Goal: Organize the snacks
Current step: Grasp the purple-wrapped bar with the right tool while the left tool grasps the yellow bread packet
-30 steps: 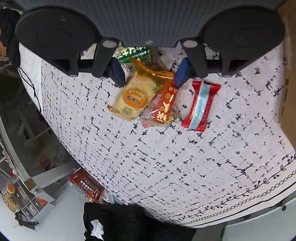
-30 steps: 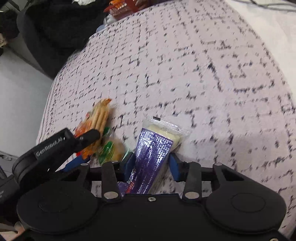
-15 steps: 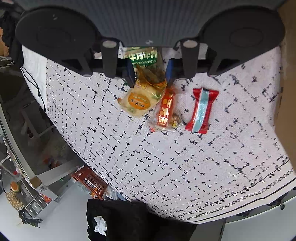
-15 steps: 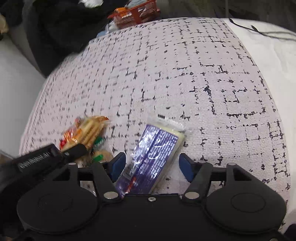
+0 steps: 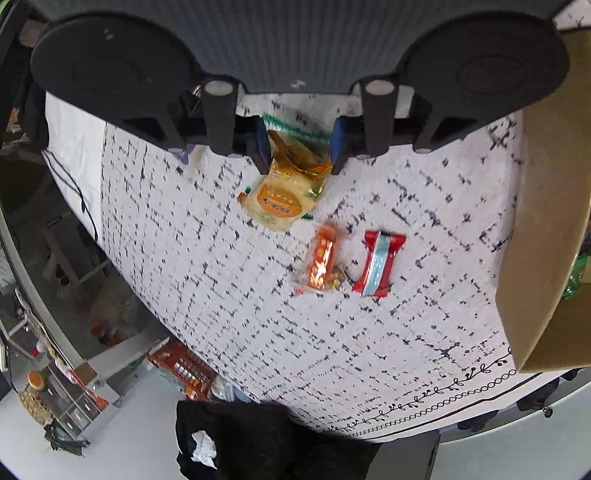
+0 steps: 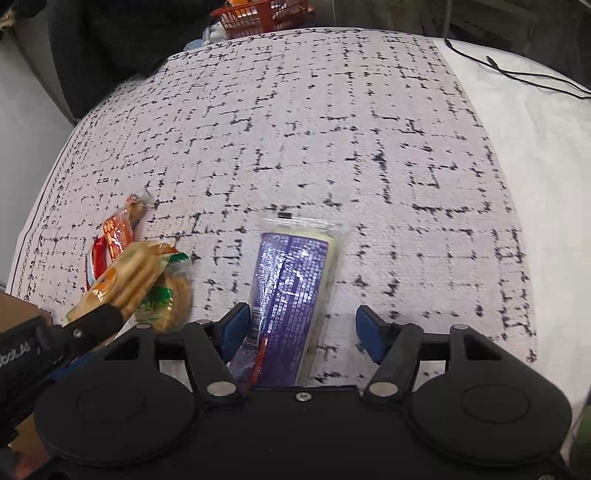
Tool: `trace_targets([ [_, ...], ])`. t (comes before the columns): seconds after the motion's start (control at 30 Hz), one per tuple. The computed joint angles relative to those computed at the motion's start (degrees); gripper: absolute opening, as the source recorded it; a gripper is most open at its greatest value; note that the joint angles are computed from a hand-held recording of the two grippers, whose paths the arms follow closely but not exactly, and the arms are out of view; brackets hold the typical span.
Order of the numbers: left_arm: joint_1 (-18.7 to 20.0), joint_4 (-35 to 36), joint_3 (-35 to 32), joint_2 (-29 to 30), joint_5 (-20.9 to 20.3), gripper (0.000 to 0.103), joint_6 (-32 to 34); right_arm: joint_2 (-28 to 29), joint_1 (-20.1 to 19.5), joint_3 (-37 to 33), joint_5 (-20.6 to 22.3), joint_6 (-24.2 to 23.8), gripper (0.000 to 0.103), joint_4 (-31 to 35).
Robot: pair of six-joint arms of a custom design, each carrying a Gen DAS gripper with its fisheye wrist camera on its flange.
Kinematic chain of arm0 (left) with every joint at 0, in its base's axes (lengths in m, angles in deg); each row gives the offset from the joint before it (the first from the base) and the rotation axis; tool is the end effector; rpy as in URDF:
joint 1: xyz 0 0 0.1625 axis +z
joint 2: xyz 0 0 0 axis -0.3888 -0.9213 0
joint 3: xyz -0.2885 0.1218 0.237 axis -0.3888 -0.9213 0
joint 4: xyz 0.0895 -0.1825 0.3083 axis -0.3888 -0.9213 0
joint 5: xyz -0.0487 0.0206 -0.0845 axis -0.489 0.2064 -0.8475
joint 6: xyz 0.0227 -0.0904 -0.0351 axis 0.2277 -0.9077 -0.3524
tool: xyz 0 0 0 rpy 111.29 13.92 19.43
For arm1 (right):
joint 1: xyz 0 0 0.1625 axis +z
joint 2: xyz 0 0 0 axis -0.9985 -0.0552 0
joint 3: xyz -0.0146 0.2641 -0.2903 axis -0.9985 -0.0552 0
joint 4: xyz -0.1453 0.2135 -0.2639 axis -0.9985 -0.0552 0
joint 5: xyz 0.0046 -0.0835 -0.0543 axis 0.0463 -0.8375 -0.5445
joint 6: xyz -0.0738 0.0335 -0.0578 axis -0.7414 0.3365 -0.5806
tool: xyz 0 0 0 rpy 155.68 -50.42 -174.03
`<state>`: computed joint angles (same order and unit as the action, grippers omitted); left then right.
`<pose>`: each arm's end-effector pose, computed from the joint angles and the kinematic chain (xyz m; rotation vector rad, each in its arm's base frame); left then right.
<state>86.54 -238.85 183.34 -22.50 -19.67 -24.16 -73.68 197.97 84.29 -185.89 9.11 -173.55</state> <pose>-0.0899 -0.5897 0.2126 0.1701 2.7059 -0.6889 0.2798 -0.5720 0.0032 -0.3840 -2.2981 0.8010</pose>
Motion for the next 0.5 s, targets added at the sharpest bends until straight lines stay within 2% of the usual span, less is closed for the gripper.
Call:
trace_targets([
  [0.07, -0.5, 1.5, 0.5, -0.6, 0.7, 0.033, -0.9, -0.8, 0.1, 1.0, -0.3, 1.1, 0.062, 0.8],
  [0.17, -1.2, 4.5, 0.6, -0.8, 1.8, 0.041, -1.2, -1.6, 0.2, 2.0, -0.4, 2.4, 0.062, 1.6],
  [0.23, -1.7, 5.0, 0.7, -0.6, 2.2, 0.060, 0.9, -2.3, 0.2, 2.8, -0.1, 3.3, 0.062, 1.8],
  [0.33, -2.7, 2.9, 1.7, 0.0, 5.2, 0.077, 2.1, -2.7, 0.1, 3.6, 0.4, 3.8, 0.062, 1.6],
  [0.5, -2.0, 2.3, 1.2, 1.2, 5.8, 0.078, 2.6, -2.8, -0.3, 3.7, 0.9, 3.6, 0.062, 1.5],
])
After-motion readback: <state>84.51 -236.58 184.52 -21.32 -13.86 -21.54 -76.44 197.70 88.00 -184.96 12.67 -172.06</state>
